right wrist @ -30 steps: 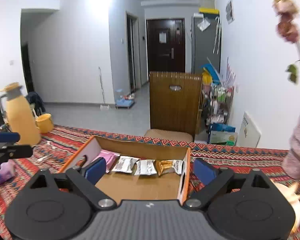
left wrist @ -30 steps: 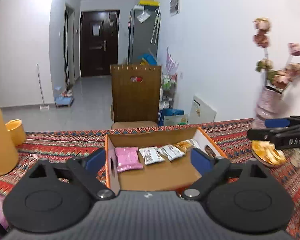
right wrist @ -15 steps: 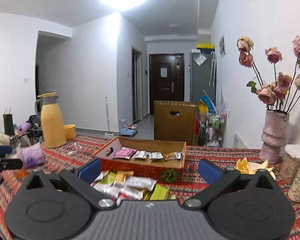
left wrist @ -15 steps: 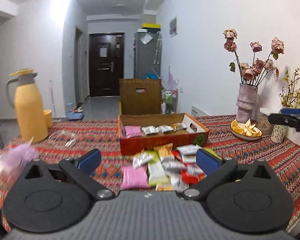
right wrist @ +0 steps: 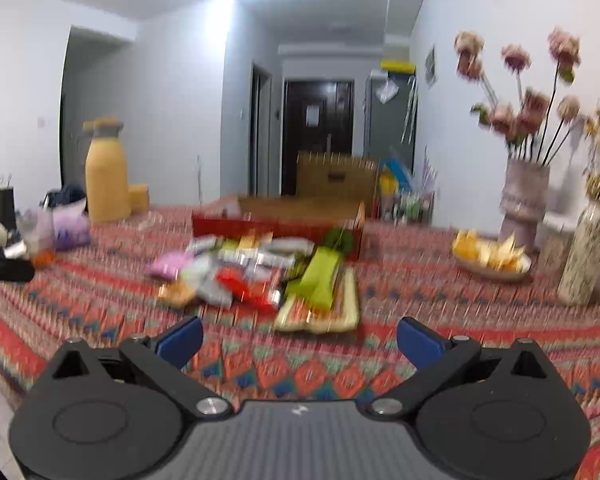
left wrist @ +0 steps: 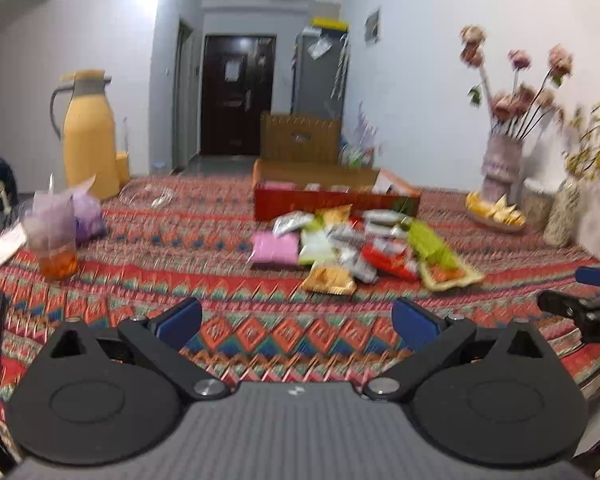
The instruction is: Organize snacks
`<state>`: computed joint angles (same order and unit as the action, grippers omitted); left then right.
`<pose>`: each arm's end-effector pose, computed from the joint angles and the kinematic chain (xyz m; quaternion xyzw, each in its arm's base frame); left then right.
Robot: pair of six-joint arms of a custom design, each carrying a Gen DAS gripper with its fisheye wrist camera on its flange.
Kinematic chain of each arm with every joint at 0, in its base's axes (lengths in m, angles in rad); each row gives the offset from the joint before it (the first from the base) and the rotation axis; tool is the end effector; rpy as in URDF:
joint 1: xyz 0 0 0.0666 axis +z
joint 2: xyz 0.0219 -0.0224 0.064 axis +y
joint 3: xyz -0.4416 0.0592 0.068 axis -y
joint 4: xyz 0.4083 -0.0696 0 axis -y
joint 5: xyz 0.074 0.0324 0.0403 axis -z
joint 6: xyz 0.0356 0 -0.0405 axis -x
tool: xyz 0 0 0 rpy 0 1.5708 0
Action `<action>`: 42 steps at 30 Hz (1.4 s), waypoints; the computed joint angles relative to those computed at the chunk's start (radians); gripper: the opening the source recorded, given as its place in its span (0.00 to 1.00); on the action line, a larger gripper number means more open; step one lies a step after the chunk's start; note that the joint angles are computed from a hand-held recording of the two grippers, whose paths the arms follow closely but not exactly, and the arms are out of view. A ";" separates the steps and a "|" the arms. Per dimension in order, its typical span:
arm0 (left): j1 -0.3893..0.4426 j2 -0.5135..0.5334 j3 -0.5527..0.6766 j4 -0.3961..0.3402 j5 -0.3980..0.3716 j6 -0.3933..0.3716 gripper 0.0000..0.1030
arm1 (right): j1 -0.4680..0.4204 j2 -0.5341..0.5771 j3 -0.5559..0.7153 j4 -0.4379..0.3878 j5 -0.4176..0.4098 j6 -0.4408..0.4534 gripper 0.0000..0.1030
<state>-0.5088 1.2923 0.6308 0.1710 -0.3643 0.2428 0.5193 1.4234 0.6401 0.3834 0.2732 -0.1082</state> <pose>0.3401 -0.1756 0.2724 0.0195 0.8483 -0.0411 0.5275 0.3638 0.1964 0.2470 -0.0949 0.8237 0.0610 0.5557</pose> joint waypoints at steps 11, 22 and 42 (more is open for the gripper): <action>0.058 0.085 0.074 -0.039 0.051 0.025 1.00 | -0.015 0.069 0.036 -0.015 -0.053 -0.035 1.00; 0.167 0.274 0.365 -0.124 0.210 -0.038 1.00 | -0.103 0.175 0.278 -0.147 -0.167 -0.016 0.94; 0.288 0.759 0.908 -0.323 0.438 -0.007 0.82 | -0.160 0.664 0.942 -0.448 -0.256 -0.022 0.87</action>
<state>-0.2208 2.0516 1.5392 -0.1523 0.0740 0.2354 0.3597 2.0872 1.5818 -0.0651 0.0172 -0.1297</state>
